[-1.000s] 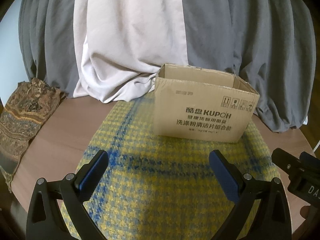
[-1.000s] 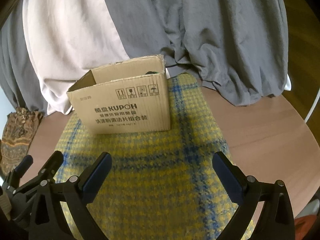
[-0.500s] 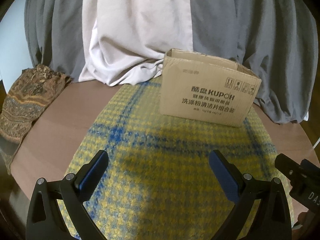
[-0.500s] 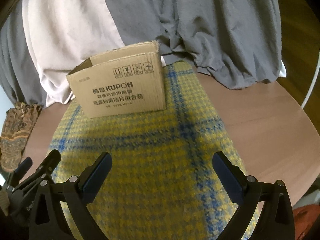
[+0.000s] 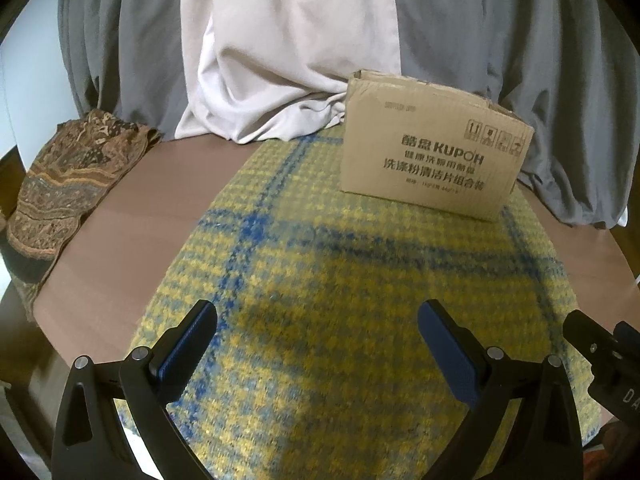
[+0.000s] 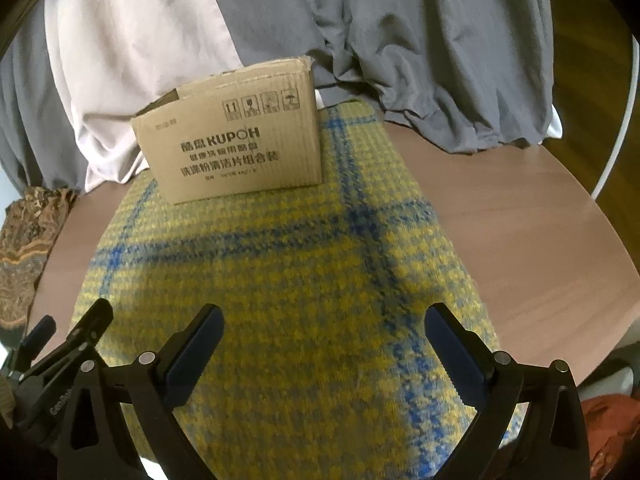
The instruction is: Organize objects
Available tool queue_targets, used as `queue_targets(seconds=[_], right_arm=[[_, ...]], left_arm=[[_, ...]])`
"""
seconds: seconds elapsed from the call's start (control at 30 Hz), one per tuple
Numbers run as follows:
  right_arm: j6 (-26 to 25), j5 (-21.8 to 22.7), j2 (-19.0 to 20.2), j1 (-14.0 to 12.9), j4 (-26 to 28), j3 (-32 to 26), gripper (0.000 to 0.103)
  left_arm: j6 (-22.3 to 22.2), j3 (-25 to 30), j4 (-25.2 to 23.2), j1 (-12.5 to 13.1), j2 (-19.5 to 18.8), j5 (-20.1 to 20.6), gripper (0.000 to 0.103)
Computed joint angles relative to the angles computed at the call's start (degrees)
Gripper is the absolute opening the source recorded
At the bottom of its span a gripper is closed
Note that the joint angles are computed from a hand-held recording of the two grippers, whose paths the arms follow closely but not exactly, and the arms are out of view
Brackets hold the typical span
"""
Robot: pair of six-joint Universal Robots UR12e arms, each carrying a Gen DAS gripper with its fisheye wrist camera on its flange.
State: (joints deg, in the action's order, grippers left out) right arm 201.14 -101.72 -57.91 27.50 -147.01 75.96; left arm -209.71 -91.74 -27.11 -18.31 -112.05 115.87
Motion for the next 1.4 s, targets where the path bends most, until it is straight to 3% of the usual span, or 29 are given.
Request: queue_targets(seconds=[0.77, 1.03, 1.23, 1.4], right_arm=[[1.9, 1.1, -1.1, -0.4, 1.2, 1.9, 0.101], [1.3, 1.8, -1.0, -0.4, 1.2, 1.7, 0.101], [1.6, 1.7, -0.9, -0.4, 1.2, 1.7, 0.101], [1.7, 2.0, -0.9, -0.5, 1.1, 1.8, 0.101]], left_arm=[[-1.4, -0.9, -2.8, -0.5, 0.9, 1.0, 0.102], [2.0, -0.9, -1.8, -0.6, 0.9, -0.4, 0.102], [1.7, -1.0, -1.3, -1.0, 0.7, 2.1, 0.102], [1.5, -1.0, -1.1, -0.8, 0.7, 1.4, 0.102]])
